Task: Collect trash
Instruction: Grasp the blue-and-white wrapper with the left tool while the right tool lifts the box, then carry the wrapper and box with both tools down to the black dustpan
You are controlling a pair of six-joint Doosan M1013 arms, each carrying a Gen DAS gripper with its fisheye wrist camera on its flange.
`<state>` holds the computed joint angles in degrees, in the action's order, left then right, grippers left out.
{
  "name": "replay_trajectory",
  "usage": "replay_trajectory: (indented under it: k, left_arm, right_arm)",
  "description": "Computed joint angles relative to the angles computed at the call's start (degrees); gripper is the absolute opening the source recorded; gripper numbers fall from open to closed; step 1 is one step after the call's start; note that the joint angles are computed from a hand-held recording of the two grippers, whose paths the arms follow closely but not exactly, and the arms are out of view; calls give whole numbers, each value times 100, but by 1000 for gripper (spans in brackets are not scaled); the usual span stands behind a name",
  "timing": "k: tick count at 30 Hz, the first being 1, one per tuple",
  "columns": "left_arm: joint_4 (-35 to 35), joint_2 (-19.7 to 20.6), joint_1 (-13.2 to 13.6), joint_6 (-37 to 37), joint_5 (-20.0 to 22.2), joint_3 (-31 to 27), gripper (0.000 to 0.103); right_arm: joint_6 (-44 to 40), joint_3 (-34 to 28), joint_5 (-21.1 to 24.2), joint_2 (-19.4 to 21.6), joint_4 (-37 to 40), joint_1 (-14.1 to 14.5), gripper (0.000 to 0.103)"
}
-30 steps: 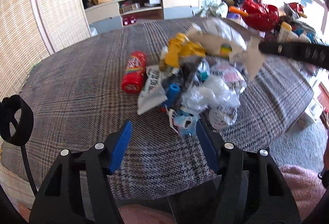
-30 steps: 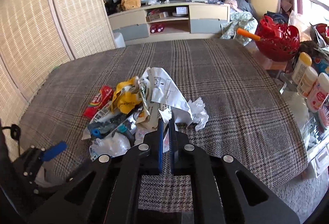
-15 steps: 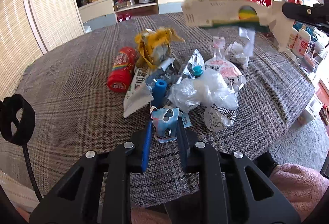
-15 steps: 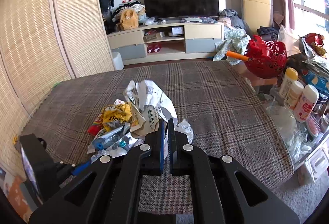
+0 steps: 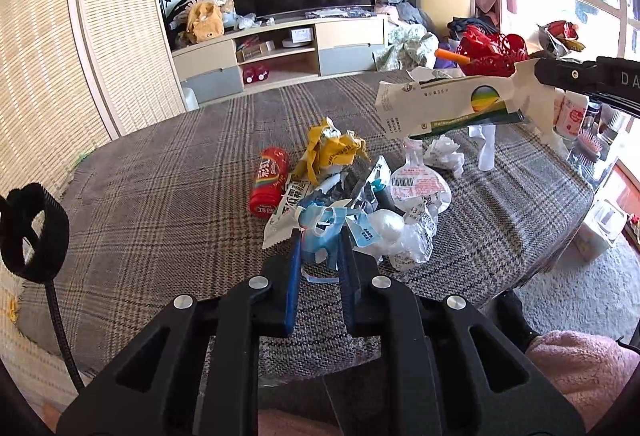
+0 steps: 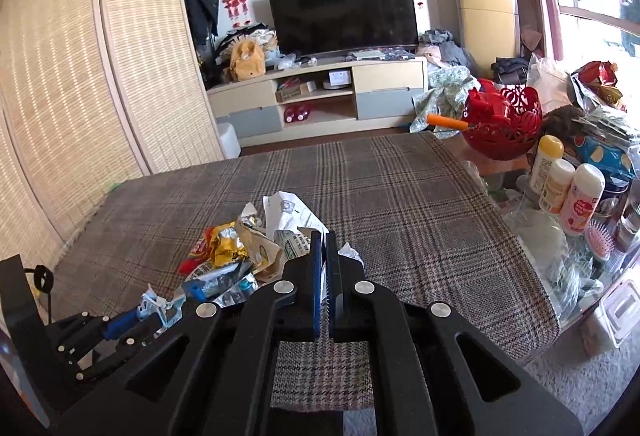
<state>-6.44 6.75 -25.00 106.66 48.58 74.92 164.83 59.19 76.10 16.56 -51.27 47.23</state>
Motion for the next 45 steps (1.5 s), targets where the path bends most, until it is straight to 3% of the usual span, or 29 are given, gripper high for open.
replay_trajectory:
  k: [17,26,45]
  left_arm:
    - [-180,-348,122,57,-177,186,16]
    - [-390,-481,106,256,-187,403,16]
    - [-626,-666,219,457,-109,836,16]
  right_arm:
    - [234,205,-124,-175,-157,185,4]
    - [280,534,-249,-229,615,39,4]
    - [454,946,-548,-180,1429,90,3]
